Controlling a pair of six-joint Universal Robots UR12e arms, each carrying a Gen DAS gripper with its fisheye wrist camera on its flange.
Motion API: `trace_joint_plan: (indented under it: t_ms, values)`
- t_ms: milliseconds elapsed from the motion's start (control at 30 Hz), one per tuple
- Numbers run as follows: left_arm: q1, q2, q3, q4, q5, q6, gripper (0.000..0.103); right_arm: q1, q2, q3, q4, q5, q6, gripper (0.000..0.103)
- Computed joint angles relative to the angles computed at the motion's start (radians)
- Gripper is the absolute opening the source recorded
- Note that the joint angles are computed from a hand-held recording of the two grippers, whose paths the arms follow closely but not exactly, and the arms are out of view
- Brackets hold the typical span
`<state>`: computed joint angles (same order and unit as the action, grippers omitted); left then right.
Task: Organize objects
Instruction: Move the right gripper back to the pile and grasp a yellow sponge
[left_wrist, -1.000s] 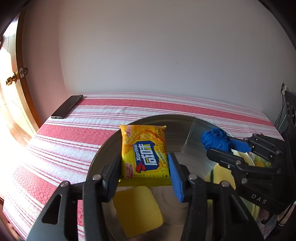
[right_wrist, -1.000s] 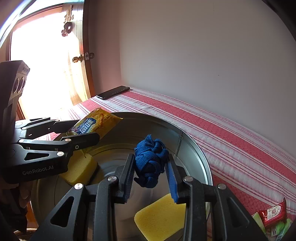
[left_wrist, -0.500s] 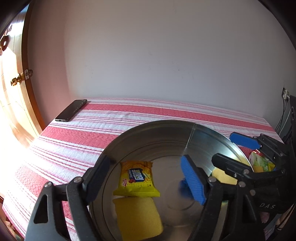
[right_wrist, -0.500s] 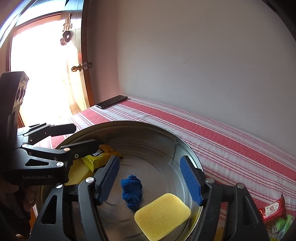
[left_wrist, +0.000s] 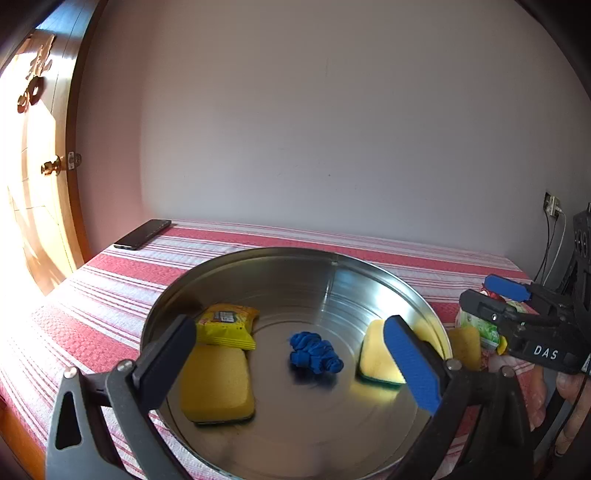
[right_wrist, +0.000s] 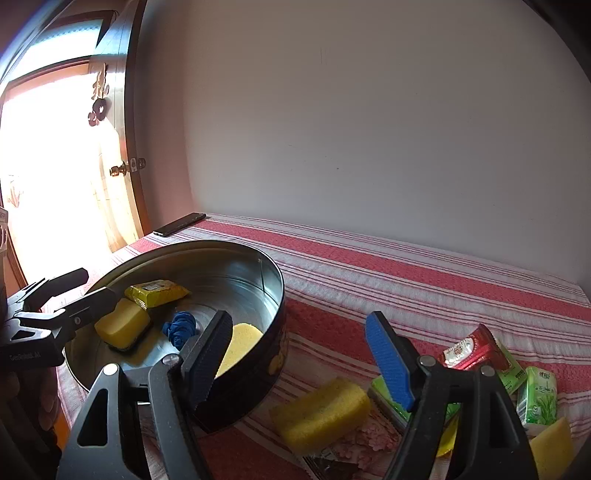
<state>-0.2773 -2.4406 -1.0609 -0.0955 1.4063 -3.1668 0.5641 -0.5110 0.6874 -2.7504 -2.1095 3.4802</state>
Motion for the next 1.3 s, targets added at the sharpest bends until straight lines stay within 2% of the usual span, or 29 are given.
trace_joint_plan:
  t_ms: [100,200,333,400,667,933,1033,1100,1167,1300]
  values:
    - [-0.008,0.000,-0.003,0.004,0.001,0.031,0.103,-0.007,-0.043,0.091,-0.026,0.006,0.024,0.076]
    - [-0.010,0.000,-0.006,0.011,0.001,0.030,0.103,-0.010,-0.063,0.137,-0.033,0.004,0.048,0.077]
    - [-0.014,0.008,-0.027,0.014,-0.014,0.012,0.103,-0.011,-0.071,0.150,0.021,0.017,0.090,0.077]
    - [-0.017,0.008,-0.028,0.004,-0.014,0.017,0.103,-0.009,-0.073,0.156,0.011,0.015,0.081,0.077]
    - [-0.016,0.007,-0.029,0.003,-0.014,0.011,0.103,-0.011,-0.045,0.075,0.176,0.051,0.047,0.080]
    - [-0.014,0.005,-0.026,-0.017,-0.023,0.017,0.103,-0.015,-0.018,0.001,0.335,0.067,0.070,0.080]
    - [-0.015,0.006,-0.025,-0.024,-0.022,0.017,0.103,-0.016,-0.019,0.003,0.342,0.077,0.074,0.078]
    - [-0.015,0.006,-0.025,-0.023,-0.021,0.015,0.103,-0.017,-0.020,0.004,0.349,0.083,0.074,0.064]
    - [-0.015,0.006,-0.026,-0.021,-0.023,0.011,0.103,-0.016,-0.019,0.001,0.347,0.079,0.070,0.062]
    - [-0.016,0.011,-0.033,-0.004,-0.048,0.007,0.103,-0.008,-0.037,0.051,0.243,0.042,0.055,0.059]
